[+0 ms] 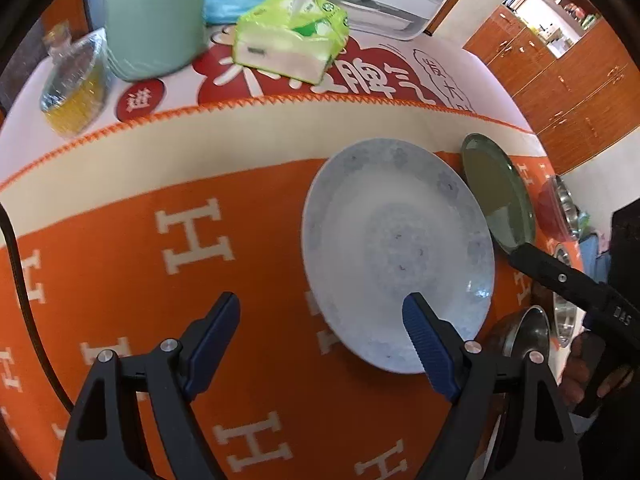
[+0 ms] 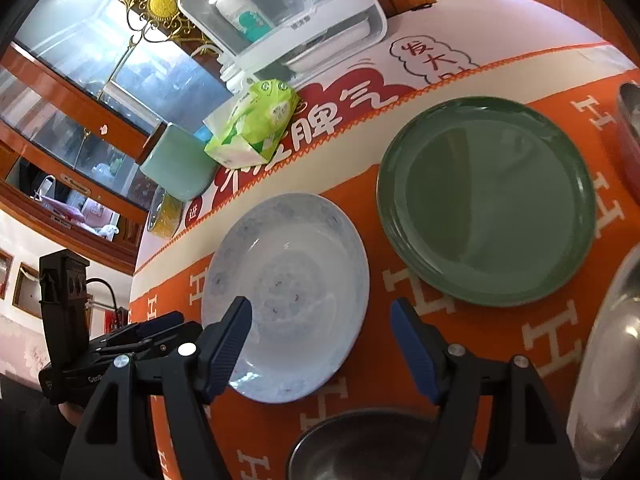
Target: Organize plates and bowls
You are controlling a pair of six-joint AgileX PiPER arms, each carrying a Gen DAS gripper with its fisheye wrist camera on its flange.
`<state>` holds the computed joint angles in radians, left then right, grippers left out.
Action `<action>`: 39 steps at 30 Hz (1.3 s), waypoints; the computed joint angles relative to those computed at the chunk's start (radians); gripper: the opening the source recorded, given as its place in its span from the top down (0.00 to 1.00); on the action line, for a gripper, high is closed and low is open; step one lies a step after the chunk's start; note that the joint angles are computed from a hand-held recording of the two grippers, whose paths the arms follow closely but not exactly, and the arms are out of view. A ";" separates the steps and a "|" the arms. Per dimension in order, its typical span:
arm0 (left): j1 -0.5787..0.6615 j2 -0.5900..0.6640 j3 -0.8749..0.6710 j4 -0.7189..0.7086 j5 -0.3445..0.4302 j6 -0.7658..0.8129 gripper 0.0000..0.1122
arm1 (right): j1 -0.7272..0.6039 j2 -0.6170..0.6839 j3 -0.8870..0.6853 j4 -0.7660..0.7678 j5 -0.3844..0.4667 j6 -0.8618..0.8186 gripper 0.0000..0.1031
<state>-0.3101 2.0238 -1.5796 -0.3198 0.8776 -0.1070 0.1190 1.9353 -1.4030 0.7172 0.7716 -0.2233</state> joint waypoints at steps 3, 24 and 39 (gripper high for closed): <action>0.000 0.015 0.008 -0.030 -0.029 0.019 0.27 | -0.008 0.025 -0.011 0.012 0.005 -0.007 0.42; -0.023 0.085 -0.004 -0.079 -0.108 0.018 0.60 | 0.004 0.145 -0.093 -0.002 0.050 -0.002 0.76; -0.019 0.088 0.004 -0.082 -0.133 0.037 0.71 | 0.022 0.156 -0.132 -0.101 0.072 0.066 0.89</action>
